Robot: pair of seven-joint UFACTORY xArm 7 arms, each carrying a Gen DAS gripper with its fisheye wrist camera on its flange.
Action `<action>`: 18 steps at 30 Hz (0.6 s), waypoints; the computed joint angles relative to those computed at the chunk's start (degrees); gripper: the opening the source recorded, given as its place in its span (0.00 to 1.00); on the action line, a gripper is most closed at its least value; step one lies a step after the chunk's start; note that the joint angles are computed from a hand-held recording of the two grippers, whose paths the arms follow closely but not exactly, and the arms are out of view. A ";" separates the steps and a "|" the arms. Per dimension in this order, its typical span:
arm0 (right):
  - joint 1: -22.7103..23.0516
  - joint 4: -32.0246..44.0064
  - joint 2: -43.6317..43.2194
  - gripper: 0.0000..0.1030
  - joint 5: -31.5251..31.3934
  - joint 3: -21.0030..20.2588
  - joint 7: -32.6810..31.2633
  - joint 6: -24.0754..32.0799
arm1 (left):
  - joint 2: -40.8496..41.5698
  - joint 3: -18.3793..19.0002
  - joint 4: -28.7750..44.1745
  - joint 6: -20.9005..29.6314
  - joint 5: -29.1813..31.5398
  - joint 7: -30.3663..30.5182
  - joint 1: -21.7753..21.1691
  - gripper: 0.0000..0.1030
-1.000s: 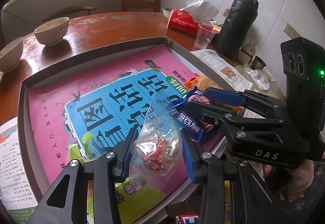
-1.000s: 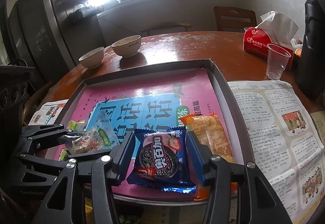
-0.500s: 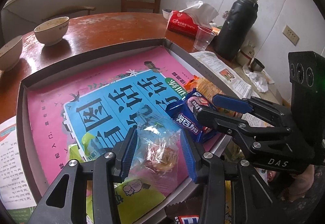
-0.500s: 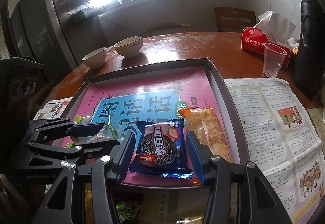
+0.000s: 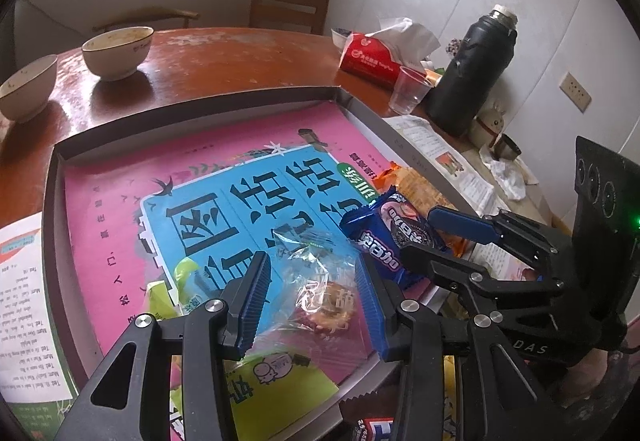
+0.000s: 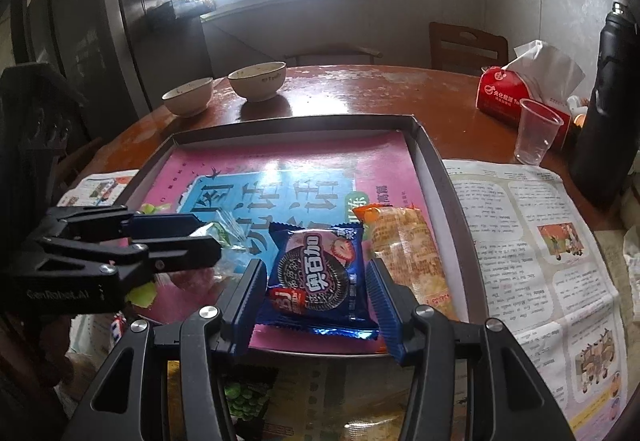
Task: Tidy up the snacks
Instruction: 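Open the left gripper on the candy bag while the right opens on the blue cookie pack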
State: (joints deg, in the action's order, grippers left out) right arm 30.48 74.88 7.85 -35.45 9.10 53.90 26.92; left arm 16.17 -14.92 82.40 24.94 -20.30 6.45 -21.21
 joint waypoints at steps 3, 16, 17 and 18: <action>-0.10 -0.31 -0.19 0.51 0.12 -0.07 0.21 -0.26 | -0.07 -0.02 -0.04 -0.02 -0.28 0.06 0.10 0.45; -0.51 -1.08 -0.54 0.51 0.61 0.03 0.30 -1.14 | -0.76 -0.02 -0.92 -0.64 -1.14 -0.05 0.50 0.54; -0.53 -1.09 -0.54 0.51 0.72 0.06 0.27 -1.18 | -0.82 0.11 -0.97 -0.66 -0.96 -0.27 0.41 0.54; -0.61 -1.16 -0.60 0.51 1.04 0.11 0.08 -1.34 | -0.84 0.34 -0.97 -0.66 -0.51 -0.69 0.22 0.55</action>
State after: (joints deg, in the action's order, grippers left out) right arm 29.87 73.72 7.25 -34.41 9.21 53.98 25.58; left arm 15.33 -14.58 81.43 24.28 -20.81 5.76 -20.99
